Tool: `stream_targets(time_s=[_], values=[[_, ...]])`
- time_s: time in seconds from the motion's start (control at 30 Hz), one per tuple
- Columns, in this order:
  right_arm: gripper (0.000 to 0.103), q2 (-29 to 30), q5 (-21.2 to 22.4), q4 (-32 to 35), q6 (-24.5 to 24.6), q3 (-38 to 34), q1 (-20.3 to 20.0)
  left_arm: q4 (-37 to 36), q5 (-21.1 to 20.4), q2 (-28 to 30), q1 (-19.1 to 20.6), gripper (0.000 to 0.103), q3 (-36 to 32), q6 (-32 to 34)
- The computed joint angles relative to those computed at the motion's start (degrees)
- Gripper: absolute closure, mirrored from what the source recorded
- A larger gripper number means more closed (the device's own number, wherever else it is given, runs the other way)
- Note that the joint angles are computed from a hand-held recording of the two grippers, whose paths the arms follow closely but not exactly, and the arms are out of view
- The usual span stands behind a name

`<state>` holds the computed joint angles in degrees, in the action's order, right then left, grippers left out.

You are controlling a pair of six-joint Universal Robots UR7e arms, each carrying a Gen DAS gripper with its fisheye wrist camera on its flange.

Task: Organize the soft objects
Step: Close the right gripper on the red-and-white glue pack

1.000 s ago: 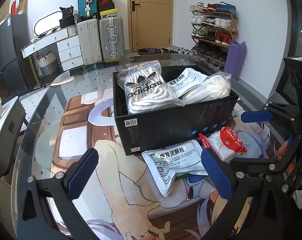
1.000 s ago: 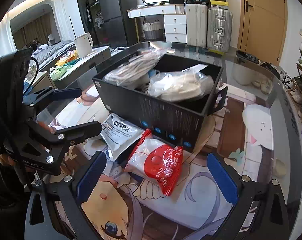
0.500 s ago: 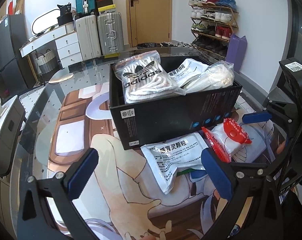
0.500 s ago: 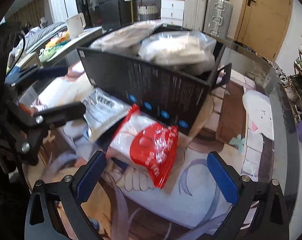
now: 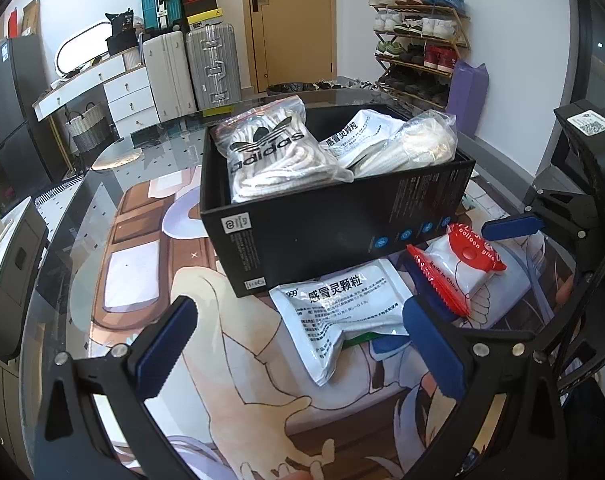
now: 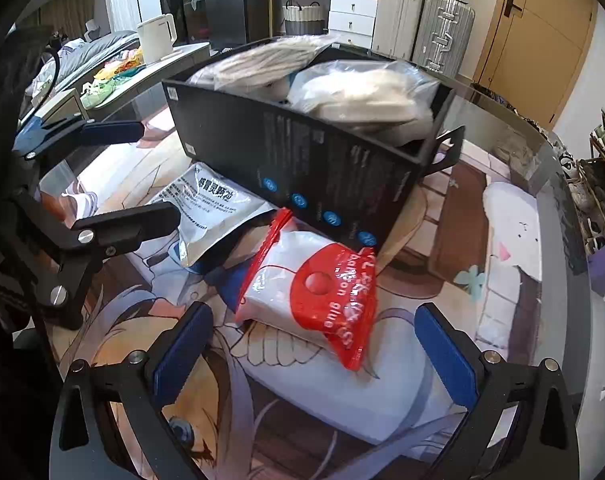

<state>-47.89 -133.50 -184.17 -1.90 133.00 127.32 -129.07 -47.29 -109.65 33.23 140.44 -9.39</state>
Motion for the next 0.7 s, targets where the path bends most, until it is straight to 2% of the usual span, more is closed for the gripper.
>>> stream_targets(time_s=[0.3, 0.43, 0.6, 0.7], values=[[0.001, 1.0, 1.8, -4.5, -0.4, 0.5, -0.9, 0.0, -0.4, 0.2, 0.3, 0.0, -0.3, 0.1], [0.001, 1.1, 1.0, -3.0, 1.2, 0.0, -0.9, -0.1, -0.1, 0.4, 0.5, 0.0, -0.2, 0.4], [0.001, 0.7, 1.2, -3.5, 0.3, 0.2, -1.1, 0.2, 0.0, 0.2, 0.3, 0.0, 0.0, 0.7], [0.008, 0.2, 1.7, -3.6, -0.3, 0.6, -1.0, 0.3, -0.6, 0.2, 0.4, 0.0, -0.2, 1.0]])
